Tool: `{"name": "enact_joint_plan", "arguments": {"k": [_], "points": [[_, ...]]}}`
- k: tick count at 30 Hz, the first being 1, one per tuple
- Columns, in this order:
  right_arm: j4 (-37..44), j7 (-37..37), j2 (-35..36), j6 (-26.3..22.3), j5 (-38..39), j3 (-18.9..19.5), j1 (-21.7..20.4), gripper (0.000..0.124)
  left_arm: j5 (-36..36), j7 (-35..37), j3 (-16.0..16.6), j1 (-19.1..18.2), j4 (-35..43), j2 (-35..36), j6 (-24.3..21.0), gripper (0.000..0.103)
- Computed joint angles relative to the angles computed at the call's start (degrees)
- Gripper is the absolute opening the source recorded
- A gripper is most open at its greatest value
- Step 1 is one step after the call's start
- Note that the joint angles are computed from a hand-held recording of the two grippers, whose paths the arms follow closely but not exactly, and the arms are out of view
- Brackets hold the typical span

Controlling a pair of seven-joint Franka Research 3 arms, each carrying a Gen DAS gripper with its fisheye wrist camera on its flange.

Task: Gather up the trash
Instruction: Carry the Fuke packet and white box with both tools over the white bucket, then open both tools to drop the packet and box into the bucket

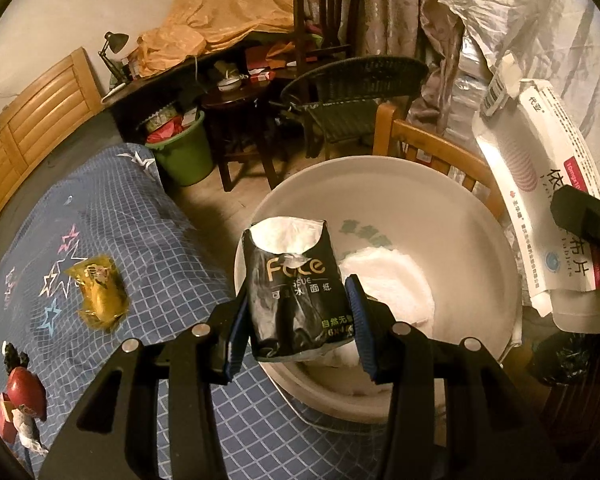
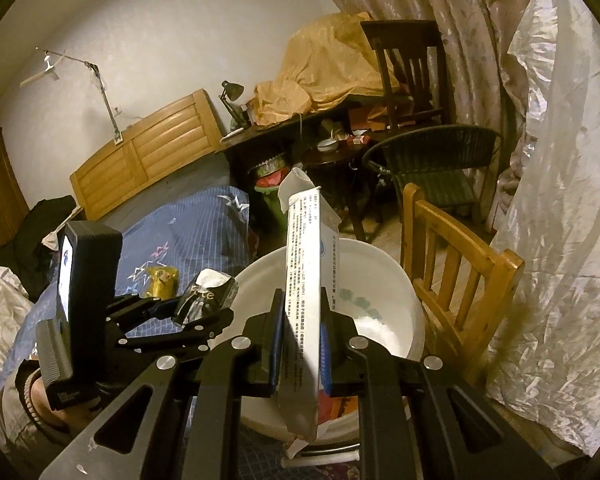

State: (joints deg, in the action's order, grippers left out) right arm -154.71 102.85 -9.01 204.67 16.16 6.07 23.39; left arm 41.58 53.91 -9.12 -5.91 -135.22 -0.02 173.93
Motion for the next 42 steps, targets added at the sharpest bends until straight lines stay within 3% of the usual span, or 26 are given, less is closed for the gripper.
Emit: {"name": "enact_joint_plan", "arguments": {"k": [12,25,37,42], "points": [[1.68,-0.67,1.59,-0.09,-0.95,0.05,-0.26,0.016,1.35,-1.31,0.30,-0.45,0.79,1.12,-0.24,0.044],[4.63,2.44,4.23,-1.95,-7.69,-1.72,-0.66,0.016,0.51,-0.09,0.89,-1.05,2.08,2.89,-0.22,0.044],[7.25,-1.82,5.11,-2.93,-4.37,-0.20,-1.65,0.016,-0.36,1.26,1.55,-1.65,3.35,4.57,0.40,0.045],[7.34,2.71,5.53,-3.18,-9.25,-2.15,-1.41,0.017,-1.97,2.89,1.58,-1.76,3.73,5.16,1.18,0.046]]}}
